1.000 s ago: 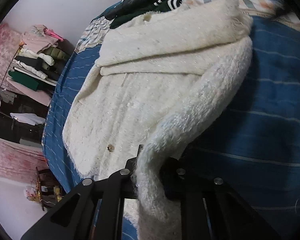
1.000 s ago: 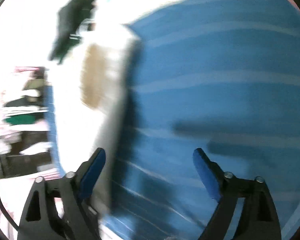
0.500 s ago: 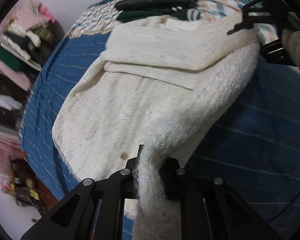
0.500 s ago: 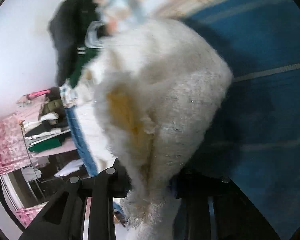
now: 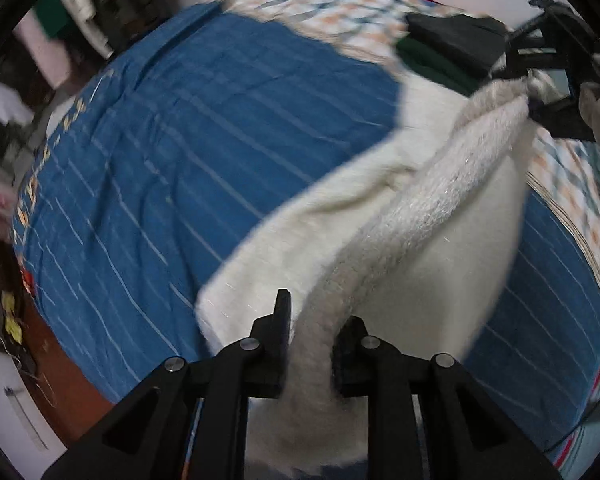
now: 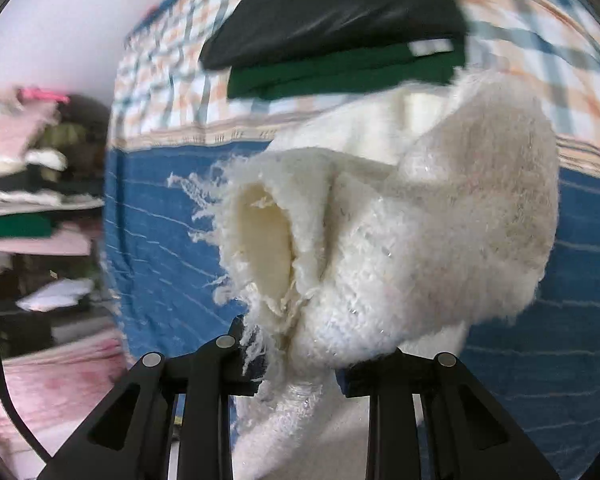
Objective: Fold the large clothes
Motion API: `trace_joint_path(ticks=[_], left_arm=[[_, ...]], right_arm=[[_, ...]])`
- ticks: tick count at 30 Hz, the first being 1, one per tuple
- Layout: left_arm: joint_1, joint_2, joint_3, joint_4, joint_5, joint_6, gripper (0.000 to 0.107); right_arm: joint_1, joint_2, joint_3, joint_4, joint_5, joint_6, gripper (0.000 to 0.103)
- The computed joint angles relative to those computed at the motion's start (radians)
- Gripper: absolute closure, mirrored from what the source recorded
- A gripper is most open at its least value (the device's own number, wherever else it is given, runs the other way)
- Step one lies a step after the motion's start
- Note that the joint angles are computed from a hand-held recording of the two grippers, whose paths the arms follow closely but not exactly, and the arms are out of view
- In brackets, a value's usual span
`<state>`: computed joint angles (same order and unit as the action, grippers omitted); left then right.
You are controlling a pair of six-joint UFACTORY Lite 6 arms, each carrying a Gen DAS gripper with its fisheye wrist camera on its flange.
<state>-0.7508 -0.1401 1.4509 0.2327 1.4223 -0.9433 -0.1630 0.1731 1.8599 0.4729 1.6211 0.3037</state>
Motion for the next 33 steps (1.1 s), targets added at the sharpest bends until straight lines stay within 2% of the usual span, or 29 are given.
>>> trace_joint_path(ticks=[3, 5, 7, 8, 9, 10, 12, 14, 16, 19, 22, 25, 30, 32, 33], left_arm=[[0.198, -0.081, -0.205, -0.079, -0.128, 0.149, 0.08], [0.312, -0.117, -0.339, -0.121, -0.205, 0.24, 0.073], [0.375, -0.146, -0.389, -0.114, -0.218, 0.288, 0.057], [0.394, -0.173, -0.413, -0.107, -0.217, 0.291, 0.051], [0.401, -0.188, -0.422, -0.102, -0.209, 0.289, 0.031], [0.402, -0.212, -0.434, -0.085, -0.186, 0.269, 0.019], [0.391, -0.252, -0.462, -0.081, -0.174, 0.233, 0.017], [0.365, -0.264, -0.492, -0.084, -0.182, 0.18, 0.016], [0.326, -0.245, -0.518, -0.073, -0.204, 0.128, 0.016], [0.285, -0.186, -0.554, -0.041, -0.263, 0.067, 0.014], [0.304, -0.146, -0.577, -0.049, -0.318, 0.054, 0.005], [0.335, -0.148, -0.605, -0.071, -0.358, 0.07, 0.004], [0.306, -0.173, -0.63, -0.052, -0.359, 0.057, 0.004], [0.314, -0.157, -0.609, -0.044, -0.349, 0.078, 0.004], [0.312, -0.152, -0.605, -0.039, -0.344, 0.079, 0.004]], right_arm=[[0.24, 0.145, 0.025, -0.099, -0.134, 0.132, 0.074], [0.294, 0.162, -0.056, -0.122, -0.21, 0.149, 0.063], [0.327, 0.248, -0.046, -0.08, -0.293, 0.132, 0.046], [0.324, 0.261, -0.04, -0.059, -0.307, 0.123, 0.043], [0.313, 0.252, -0.067, -0.03, -0.337, 0.091, 0.04], [0.287, 0.239, -0.1, 0.033, -0.38, 0.027, 0.04], [0.209, 0.164, -0.188, 0.113, -0.405, -0.089, 0.038], [0.11, 0.058, -0.297, 0.1, -0.41, -0.159, 0.032], [-0.049, -0.046, -0.412, 0.055, -0.387, -0.25, 0.031], [-0.293, -0.053, -0.521, 0.048, -0.367, -0.432, 0.031], [-0.443, 0.06, -0.552, 0.099, -0.386, -0.63, 0.031], [-0.508, 0.23, -0.528, 0.219, -0.363, -0.795, 0.031], [-0.461, 0.516, -0.429, 0.46, -0.326, -0.944, 0.029], [-0.434, 0.55, -0.42, 0.52, -0.323, -0.985, 0.029], [-0.431, 0.557, -0.419, 0.546, -0.314, -1.001, 0.034]])
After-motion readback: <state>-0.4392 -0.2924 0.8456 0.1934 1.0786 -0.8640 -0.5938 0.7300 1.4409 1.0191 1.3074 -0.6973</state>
